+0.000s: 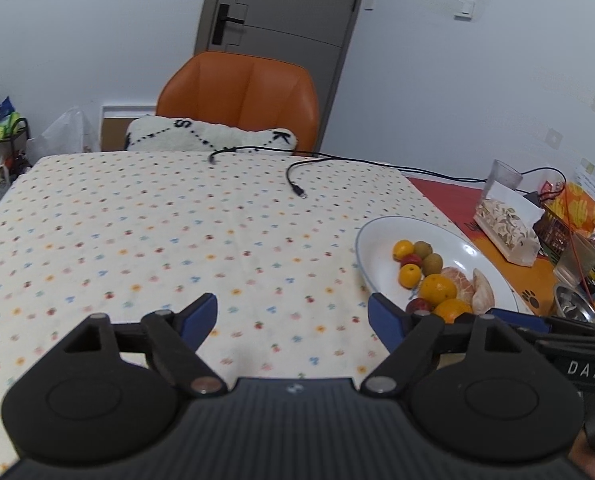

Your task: Organize fruits

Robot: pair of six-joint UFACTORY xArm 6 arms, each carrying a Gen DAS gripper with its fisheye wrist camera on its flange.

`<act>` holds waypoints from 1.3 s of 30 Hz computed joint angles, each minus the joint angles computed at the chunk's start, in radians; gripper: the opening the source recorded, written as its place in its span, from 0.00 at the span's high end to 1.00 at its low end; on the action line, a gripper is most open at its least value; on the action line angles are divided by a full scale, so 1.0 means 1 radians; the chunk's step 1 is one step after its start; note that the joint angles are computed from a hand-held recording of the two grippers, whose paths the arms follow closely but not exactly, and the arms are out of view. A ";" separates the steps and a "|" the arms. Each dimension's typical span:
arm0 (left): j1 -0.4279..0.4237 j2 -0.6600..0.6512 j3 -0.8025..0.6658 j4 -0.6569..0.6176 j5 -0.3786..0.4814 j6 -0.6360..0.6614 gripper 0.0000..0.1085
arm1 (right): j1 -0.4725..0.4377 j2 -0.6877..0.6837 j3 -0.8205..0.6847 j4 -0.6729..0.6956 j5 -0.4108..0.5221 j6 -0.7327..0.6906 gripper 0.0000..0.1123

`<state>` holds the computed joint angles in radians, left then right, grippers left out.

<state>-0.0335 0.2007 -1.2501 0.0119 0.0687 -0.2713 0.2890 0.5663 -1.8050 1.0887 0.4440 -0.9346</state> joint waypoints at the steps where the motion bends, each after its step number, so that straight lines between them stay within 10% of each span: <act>1: 0.004 -0.012 0.014 0.013 -0.002 -0.013 0.25 | 0.003 -0.004 0.004 0.006 -0.001 -0.007 0.38; 12: 0.057 -0.156 0.145 0.344 0.023 -0.325 0.19 | 0.032 -0.087 0.106 0.077 -0.038 -0.080 0.18; 18: 0.060 -0.235 0.214 0.316 0.031 -0.311 0.18 | 0.049 -0.143 0.175 0.117 -0.086 -0.121 0.08; 39: 0.063 -0.460 0.385 0.435 0.048 -0.392 0.05 | 0.074 -0.358 0.413 0.165 -0.167 -0.128 0.08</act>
